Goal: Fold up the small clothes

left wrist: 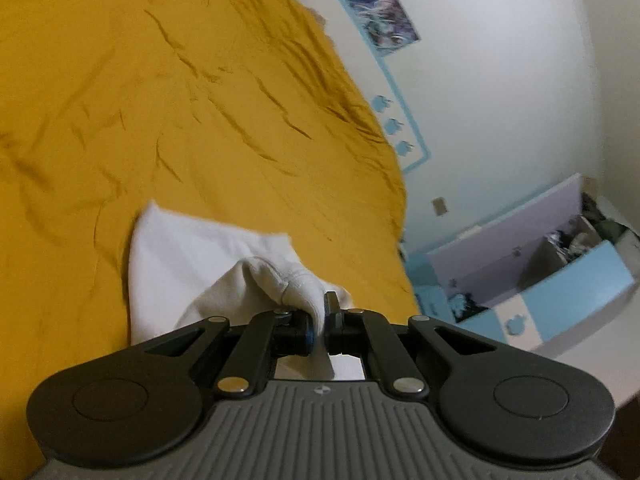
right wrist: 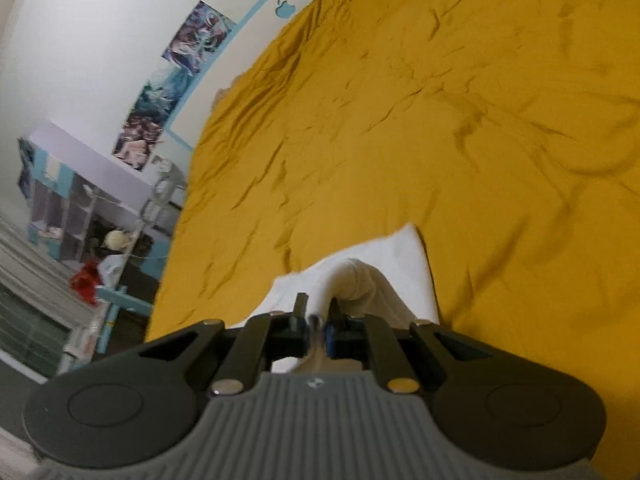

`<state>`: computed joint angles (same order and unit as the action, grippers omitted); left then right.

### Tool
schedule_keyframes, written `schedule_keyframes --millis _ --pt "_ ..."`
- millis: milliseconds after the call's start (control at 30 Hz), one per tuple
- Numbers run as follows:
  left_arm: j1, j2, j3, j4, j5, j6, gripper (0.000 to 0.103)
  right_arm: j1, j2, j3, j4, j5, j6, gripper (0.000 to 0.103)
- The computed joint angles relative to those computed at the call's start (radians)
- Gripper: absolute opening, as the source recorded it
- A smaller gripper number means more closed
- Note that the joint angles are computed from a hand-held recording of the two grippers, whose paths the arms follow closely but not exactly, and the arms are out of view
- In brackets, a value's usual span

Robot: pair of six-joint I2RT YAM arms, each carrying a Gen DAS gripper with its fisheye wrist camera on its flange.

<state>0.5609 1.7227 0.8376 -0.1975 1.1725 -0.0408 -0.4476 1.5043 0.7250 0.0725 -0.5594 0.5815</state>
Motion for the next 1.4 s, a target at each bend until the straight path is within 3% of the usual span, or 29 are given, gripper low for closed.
schedule_keyframes --millis 100,133,167,200,233,300,367,500,633,667,700,767,900,1033,1133,1333,1400 --pt "-0.073 0.085 0.015 0.171 -0.146 -0.118 0.006 0.055 0.187 0.11 0.038 0.057 -0.004 0.003" --pt "-0.101 0.117 0.038 0.16 -0.216 -0.105 0.009 0.069 0.238 0.145 0.047 0.076 0.003 0.007" --pt "-0.119 0.151 0.074 0.114 -0.265 -0.069 0.012 0.08 0.28 0.171 0.052 0.097 0.009 0.014" --pt "-0.13 0.181 0.101 0.072 -0.31 -0.05 0.015 0.088 0.311 0.187 0.059 0.123 0.012 0.037" --pt "-0.125 0.205 0.121 0.038 -0.318 -0.056 0.016 0.099 0.311 0.168 0.096 0.185 0.03 0.056" --pt "-0.075 0.202 0.102 0.056 -0.244 -0.105 0.022 0.092 0.271 0.072 0.225 0.238 0.031 0.058" --pt "-0.013 0.16 0.096 -0.003 -0.191 -0.064 0.028 0.047 0.207 0.003 0.25 0.178 -0.005 0.058" --pt "0.124 0.031 0.083 -0.285 -0.146 0.228 0.029 -0.089 -0.028 -0.124 0.083 -0.004 -0.144 0.059" --pt "0.288 -0.06 0.018 -0.702 -0.121 0.654 0.031 -0.262 -0.331 -0.262 -0.212 -0.18 -0.297 0.06" --pt "0.311 -0.073 0.008 -0.763 -0.128 0.717 0.033 -0.31 -0.385 -0.282 -0.309 -0.234 -0.341 0.06" --pt "0.341 -0.102 -0.031 -0.816 -0.143 0.796 0.035 -0.344 -0.457 -0.306 -0.415 -0.266 -0.383 0.061" --pt "0.397 -0.188 -0.121 -0.848 -0.197 0.852 0.052 -0.398 -0.548 -0.335 -0.582 -0.304 -0.468 0.061" --pt "0.358 -0.327 -0.252 -0.685 -0.314 0.646 0.054 -0.386 -0.647 -0.406 -0.663 -0.288 -0.453 0.061" --pt "0.356 -0.286 -0.314 -0.536 -0.282 0.482 0.054 -0.378 -0.602 -0.46 -0.589 -0.291 -0.358 0.061" --pt "0.36 -0.239 -0.338 -0.44 -0.234 0.399 0.057 -0.306 -0.623 -0.509 -0.453 -0.226 -0.259 0.061" --pt "0.298 -0.098 -0.364 -0.152 -0.156 0.14 0.058 -0.191 -0.48 -0.587 -0.045 -0.146 0.019 0.062" --pt "0.279 -0.079 -0.374 -0.081 -0.118 0.076 0.053 -0.133 -0.43 -0.611 0.099 -0.086 0.108 0.061"
